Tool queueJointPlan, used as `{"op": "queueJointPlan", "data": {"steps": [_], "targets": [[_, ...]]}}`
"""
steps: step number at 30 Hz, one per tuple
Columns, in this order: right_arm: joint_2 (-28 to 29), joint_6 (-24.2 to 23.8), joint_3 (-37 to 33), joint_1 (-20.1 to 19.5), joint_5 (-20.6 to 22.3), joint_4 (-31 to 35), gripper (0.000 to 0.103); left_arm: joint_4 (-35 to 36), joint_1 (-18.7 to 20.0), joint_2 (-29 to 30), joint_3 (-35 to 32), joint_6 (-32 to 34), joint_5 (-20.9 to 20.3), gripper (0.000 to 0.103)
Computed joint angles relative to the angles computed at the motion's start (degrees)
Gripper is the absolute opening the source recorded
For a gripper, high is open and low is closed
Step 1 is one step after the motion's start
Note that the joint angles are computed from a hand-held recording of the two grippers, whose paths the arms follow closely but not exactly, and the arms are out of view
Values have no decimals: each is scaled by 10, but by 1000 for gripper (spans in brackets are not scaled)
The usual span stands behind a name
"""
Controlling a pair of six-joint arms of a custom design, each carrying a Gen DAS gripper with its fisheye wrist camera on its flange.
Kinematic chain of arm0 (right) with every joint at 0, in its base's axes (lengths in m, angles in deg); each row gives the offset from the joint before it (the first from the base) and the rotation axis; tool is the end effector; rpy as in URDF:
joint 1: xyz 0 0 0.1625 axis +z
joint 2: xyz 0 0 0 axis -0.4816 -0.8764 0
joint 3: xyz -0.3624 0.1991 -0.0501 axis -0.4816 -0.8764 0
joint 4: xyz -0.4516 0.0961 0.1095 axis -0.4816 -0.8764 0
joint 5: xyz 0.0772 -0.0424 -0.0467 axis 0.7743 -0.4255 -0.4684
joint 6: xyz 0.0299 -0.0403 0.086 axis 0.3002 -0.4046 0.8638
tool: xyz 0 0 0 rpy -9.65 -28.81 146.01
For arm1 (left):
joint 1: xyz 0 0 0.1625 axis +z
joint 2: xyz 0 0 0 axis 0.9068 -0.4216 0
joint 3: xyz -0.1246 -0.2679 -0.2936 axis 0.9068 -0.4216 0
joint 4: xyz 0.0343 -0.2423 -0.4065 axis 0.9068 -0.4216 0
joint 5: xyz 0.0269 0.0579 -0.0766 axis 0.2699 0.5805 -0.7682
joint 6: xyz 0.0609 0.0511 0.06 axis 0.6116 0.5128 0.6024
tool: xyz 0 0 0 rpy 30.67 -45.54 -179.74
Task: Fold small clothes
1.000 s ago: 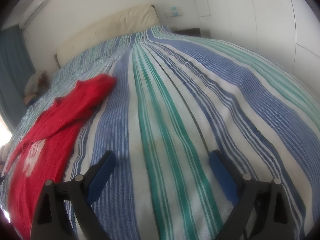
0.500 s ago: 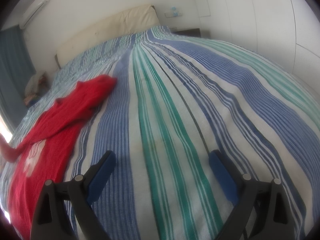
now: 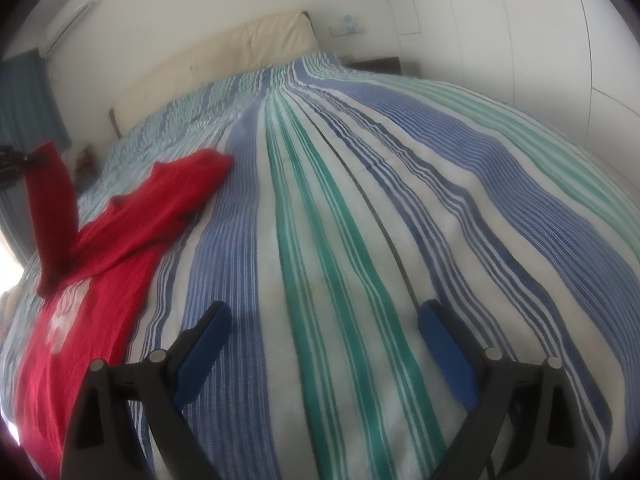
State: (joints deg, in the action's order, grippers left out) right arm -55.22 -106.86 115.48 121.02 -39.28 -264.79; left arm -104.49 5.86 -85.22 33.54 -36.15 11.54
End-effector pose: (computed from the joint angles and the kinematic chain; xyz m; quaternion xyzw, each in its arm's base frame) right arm 0.1159 -0.7184 0.1691 0.0779 -0.8746 0.3883 0.2796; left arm -0.1162 -0.9021 0.3095 0.1879 0.9205 -0.2364 0.2477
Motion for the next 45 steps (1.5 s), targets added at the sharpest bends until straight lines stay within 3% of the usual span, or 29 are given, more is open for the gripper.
{"op": "queueJointPlan", "data": {"steps": [3,5,7,14,17,20,25,29,33,37,43,45], "targets": [[0,0,0,0,1,-1,94,-29,14,-52,74,-5,-37,80],[-1,1,2,-1,5,-2,94,-59,24,-90,122,-8,-37,81],[-1,2,1,-3,9,-2,94,-106,34,-124,167,-9,-10,91],[-2,3,1,-4,11,6,96,-223,85,-197,271,13,147,92],[-1,2,-1,-2,7,13,97,-282,101,-216,306,35,178,92],[7,-3,-16,2,-9,38,102,-342,120,-218,325,51,179,95],[33,-22,-52,16,-77,81,103,-381,151,-213,342,49,136,101],[37,-20,-63,21,-100,105,103,-394,153,-219,350,50,125,102],[44,-7,-101,42,-151,195,101,-405,159,-226,356,48,103,102],[33,-3,-122,71,-75,216,97,-409,161,-224,353,49,99,102],[90,102,-265,86,82,368,97,-415,160,-221,353,52,104,102],[127,127,-317,84,107,410,82,-416,160,-221,353,53,106,102]]}}
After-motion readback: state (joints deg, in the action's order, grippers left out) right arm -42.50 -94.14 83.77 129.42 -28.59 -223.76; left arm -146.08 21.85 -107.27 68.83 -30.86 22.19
